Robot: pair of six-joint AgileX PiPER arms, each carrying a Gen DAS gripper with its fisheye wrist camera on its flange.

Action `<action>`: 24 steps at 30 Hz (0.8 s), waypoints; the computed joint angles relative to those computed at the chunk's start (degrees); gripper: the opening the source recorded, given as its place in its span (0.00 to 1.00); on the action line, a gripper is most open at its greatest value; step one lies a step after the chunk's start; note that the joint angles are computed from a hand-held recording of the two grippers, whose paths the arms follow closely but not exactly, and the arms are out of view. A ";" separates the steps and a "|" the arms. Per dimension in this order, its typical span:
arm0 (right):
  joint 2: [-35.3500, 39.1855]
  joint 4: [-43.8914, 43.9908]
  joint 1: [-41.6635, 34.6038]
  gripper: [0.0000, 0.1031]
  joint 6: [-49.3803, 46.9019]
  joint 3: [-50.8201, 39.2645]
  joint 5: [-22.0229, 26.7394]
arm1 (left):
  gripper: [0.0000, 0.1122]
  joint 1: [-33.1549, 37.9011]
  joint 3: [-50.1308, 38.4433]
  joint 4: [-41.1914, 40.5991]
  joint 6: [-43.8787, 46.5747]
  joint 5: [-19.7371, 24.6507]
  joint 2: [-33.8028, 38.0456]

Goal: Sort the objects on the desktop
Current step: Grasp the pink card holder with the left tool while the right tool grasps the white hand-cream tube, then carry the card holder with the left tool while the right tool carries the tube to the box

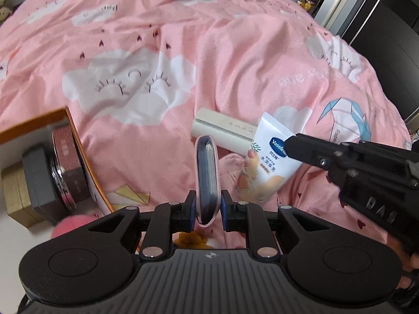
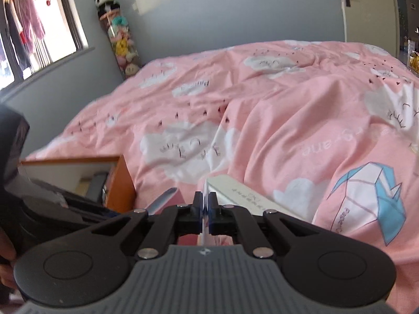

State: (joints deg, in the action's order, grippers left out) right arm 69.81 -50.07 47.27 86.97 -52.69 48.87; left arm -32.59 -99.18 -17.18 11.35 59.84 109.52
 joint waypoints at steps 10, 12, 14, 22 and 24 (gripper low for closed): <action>-0.50 6.49 0.03 0.06 -6.44 1.13 -0.27 | 0.18 0.03 1.51 -0.71 -0.29 -1.21 -0.22; -0.21 6.52 0.89 0.06 -6.51 0.75 1.00 | 0.17 0.27 2.97 -1.15 -0.36 -2.56 -1.09; -0.51 6.60 1.53 0.06 -6.32 0.40 1.90 | 0.16 0.53 4.67 -1.78 -0.07 -3.92 -2.37; 0.22 1.37 7.55 0.06 -5.53 -5.93 10.28 | 0.16 4.49 9.46 -8.80 4.59 -5.67 -10.92; 0.61 -0.29 9.18 0.06 -5.51 -7.91 11.96 | 0.16 6.50 10.21 -10.95 5.48 -5.07 -13.33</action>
State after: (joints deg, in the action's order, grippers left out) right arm 70.43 -50.36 56.45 81.47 -60.59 60.83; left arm -26.09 -88.97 -28.14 16.83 54.76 96.19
